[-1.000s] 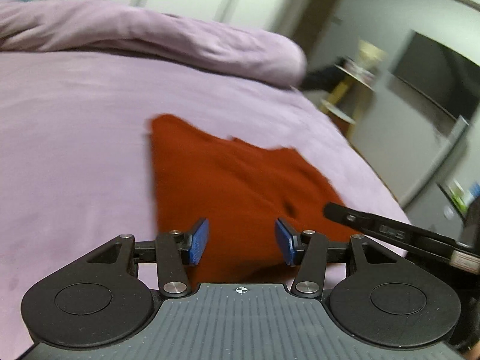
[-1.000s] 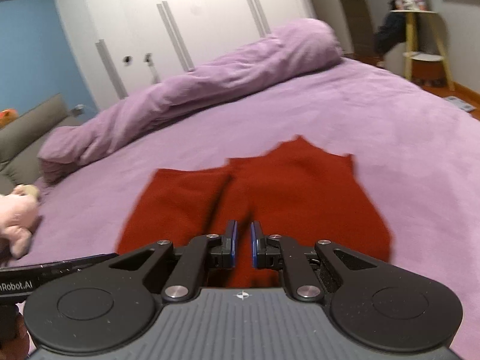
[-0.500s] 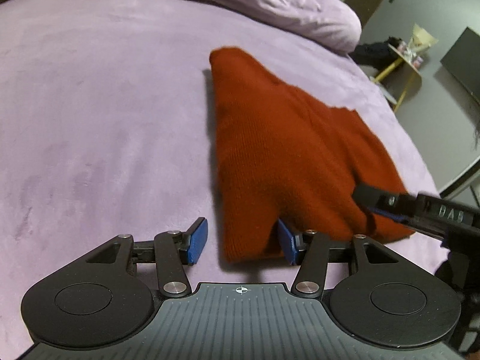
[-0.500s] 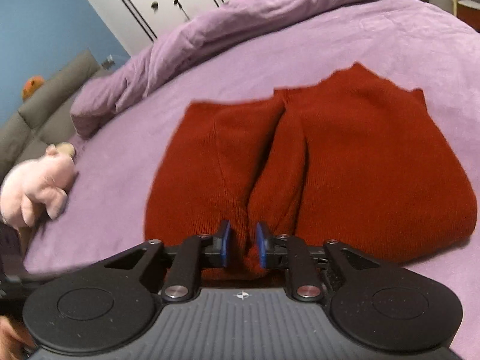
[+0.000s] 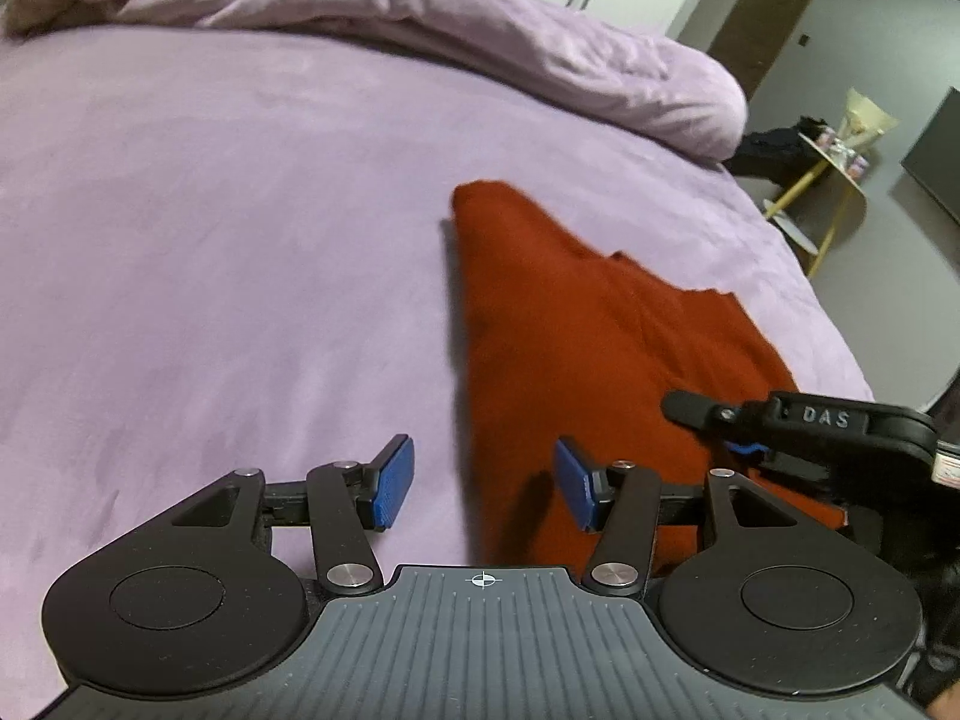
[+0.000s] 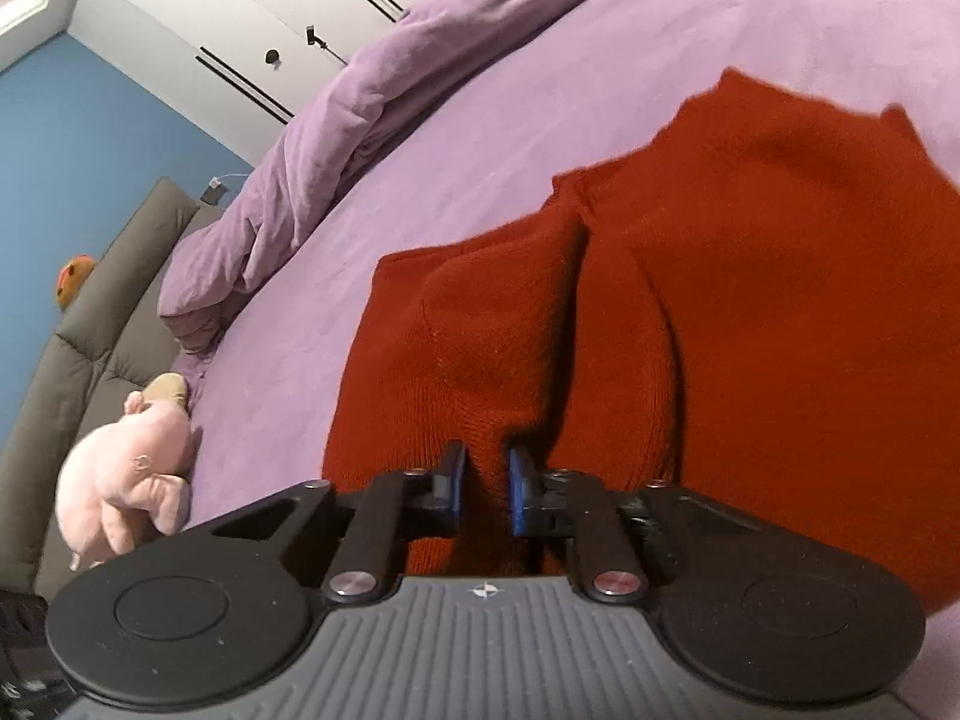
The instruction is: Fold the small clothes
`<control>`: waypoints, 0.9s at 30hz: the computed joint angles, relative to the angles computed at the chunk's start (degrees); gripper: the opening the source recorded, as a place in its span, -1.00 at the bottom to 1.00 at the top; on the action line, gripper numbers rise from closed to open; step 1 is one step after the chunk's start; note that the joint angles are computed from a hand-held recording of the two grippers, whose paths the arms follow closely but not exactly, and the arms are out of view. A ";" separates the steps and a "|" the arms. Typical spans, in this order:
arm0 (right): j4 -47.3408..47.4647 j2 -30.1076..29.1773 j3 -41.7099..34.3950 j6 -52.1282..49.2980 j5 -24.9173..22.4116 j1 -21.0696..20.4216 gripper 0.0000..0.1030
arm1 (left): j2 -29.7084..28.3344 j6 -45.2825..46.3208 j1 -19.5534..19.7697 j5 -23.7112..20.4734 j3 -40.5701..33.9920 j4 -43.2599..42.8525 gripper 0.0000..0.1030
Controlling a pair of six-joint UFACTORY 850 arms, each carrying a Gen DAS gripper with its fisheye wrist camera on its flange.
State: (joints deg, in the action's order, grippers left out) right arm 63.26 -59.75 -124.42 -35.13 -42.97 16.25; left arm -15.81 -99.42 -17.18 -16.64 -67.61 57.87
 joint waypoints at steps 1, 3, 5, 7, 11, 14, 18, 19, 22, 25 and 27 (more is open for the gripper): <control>0.02 1.73 2.30 -2.83 2.48 0.26 -0.81 | -0.45 -0.26 -0.25 -0.18 -0.55 0.92 0.11; 1.59 5.52 7.35 -9.03 7.32 0.59 -0.82 | -1.42 -1.34 -0.41 0.39 -1.33 2.32 0.11; -1.72 7.43 9.62 -8.83 10.84 0.94 -0.82 | -2.79 -0.68 -0.19 2.89 -1.93 1.88 0.13; -11.24 6.53 8.65 -2.96 12.97 1.76 -0.80 | -4.19 3.60 0.07 3.88 -2.64 -2.47 0.17; -7.54 4.84 6.52 -6.19 8.44 0.55 -0.45 | -3.14 -0.75 0.83 5.15 -0.73 -0.10 0.21; 0.59 4.70 7.11 -6.36 6.73 -1.85 0.09 | -2.44 -1.65 1.57 6.65 0.45 -0.99 0.22; 2.31 1.17 3.04 1.65 2.58 -3.70 0.11 | -2.64 -3.71 1.11 5.86 0.37 1.44 0.22; 3.43 0.38 2.10 2.17 1.87 -3.81 0.12 | -2.76 -3.72 0.94 5.45 0.21 1.63 0.22; 3.29 -4.72 -5.61 5.67 -3.60 -3.56 0.12 | -2.95 -2.35 0.83 4.88 -0.25 0.02 0.22; -0.67 -7.76 -11.26 9.07 -4.79 -2.15 -0.16 | -1.98 -0.12 -0.15 2.23 -0.22 -2.64 0.15; -4.51 -7.50 -12.15 6.04 -2.50 -0.79 -0.60 | -0.69 -2.12 -2.11 -1.38 0.48 0.05 0.14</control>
State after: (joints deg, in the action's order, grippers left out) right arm 58.75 -67.25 -136.57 -29.08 -45.47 15.46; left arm -16.50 -101.54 -19.29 -18.02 -67.13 57.92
